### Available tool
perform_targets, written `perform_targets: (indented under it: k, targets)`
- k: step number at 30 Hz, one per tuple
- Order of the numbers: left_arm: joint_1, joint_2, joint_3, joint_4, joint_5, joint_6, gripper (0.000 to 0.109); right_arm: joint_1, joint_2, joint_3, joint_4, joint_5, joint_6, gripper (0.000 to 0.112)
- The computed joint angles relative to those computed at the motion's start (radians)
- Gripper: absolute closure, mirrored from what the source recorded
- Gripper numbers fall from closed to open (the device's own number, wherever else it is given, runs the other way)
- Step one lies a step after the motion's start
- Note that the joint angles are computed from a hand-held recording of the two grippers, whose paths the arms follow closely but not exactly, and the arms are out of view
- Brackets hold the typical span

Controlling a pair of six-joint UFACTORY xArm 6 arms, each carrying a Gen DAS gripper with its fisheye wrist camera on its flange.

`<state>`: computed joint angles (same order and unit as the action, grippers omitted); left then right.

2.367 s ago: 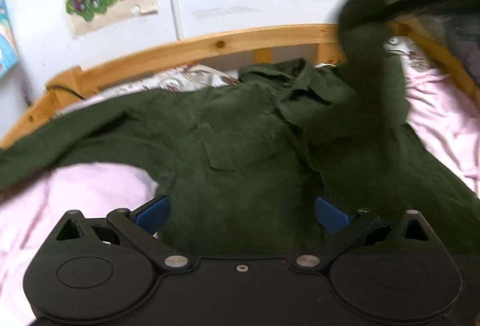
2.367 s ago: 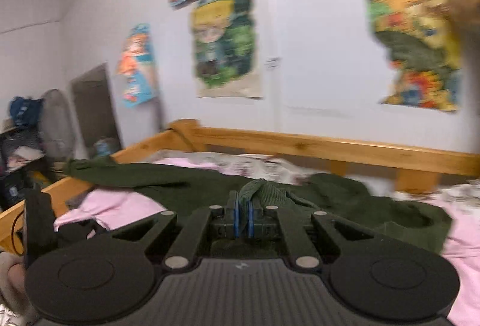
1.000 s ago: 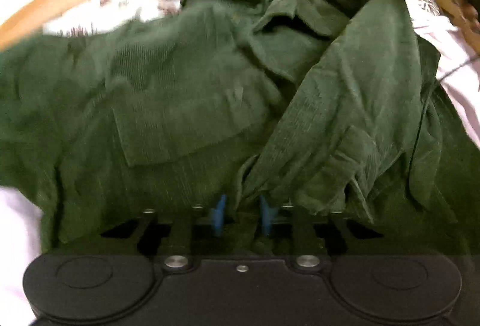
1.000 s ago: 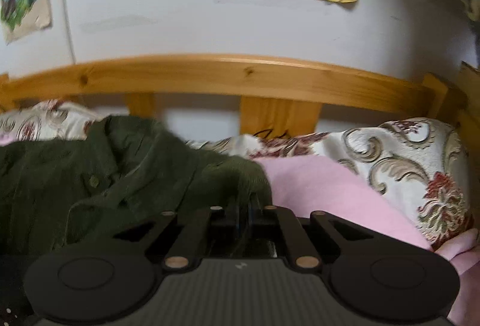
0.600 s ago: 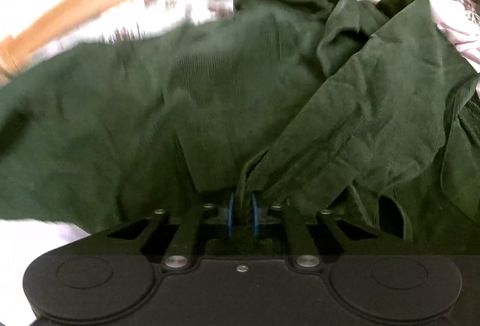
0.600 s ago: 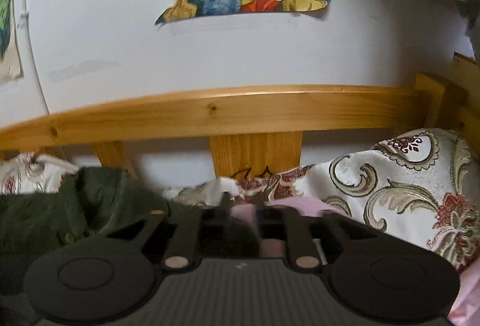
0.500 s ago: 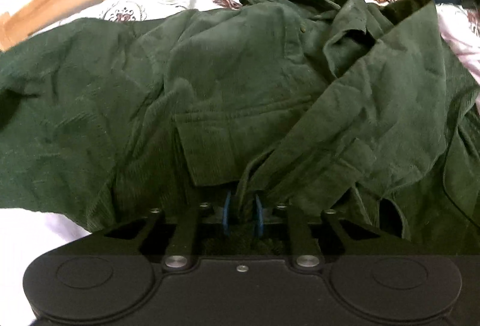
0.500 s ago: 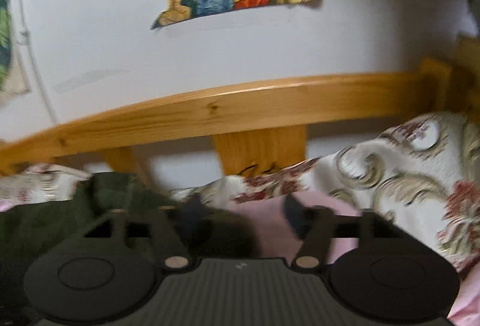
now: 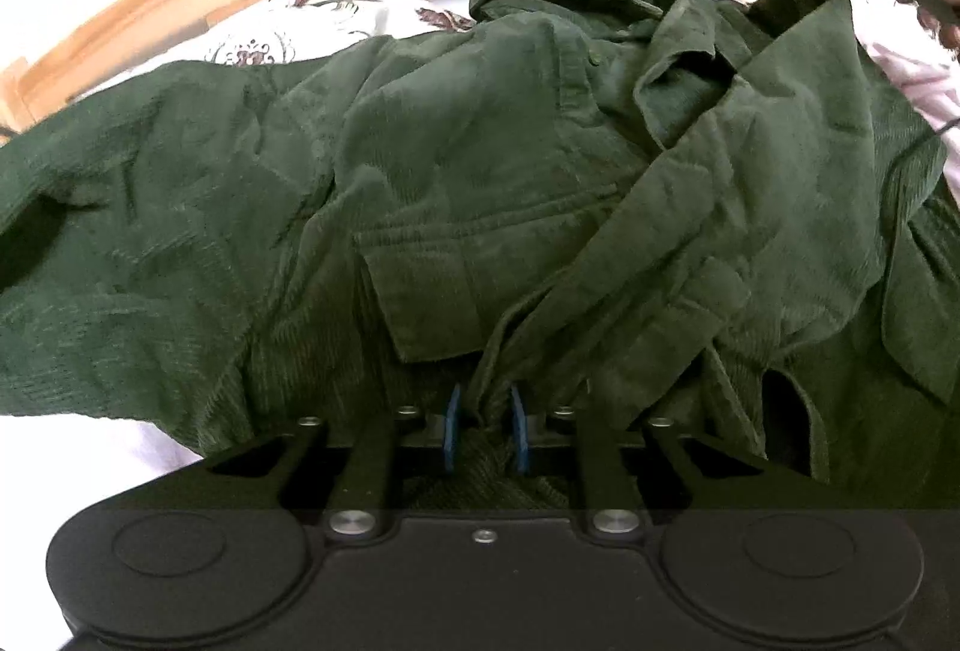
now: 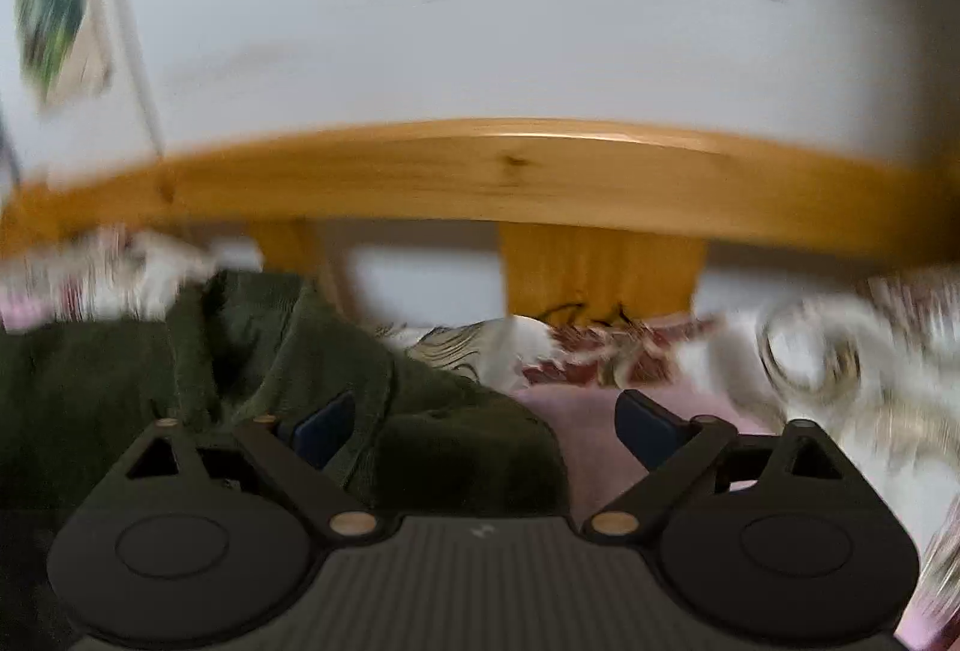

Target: Fold large clothes

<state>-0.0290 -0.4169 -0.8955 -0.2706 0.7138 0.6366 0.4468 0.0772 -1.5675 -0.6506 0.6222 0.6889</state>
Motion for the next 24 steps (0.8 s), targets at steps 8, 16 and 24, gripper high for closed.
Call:
perform_targets:
  k: [8, 16, 24]
  targets:
    - [0.005, -0.035, 0.011, -0.159, -0.119, 0.107, 0.098, 0.063, 0.165, -0.304, -0.050, 0.406, -0.155, 0.102]
    - [0.003, 0.146, -0.134, -0.033, -0.082, 0.106, 0.098, -0.019, 0.127, -0.194, -0.002, 0.278, -0.144, 0.078]
    - [0.028, 0.155, -0.132, -0.128, -0.040, 0.162, 0.083, 0.048, -0.337, 0.383, -0.473, 0.098, 0.270, 0.018]
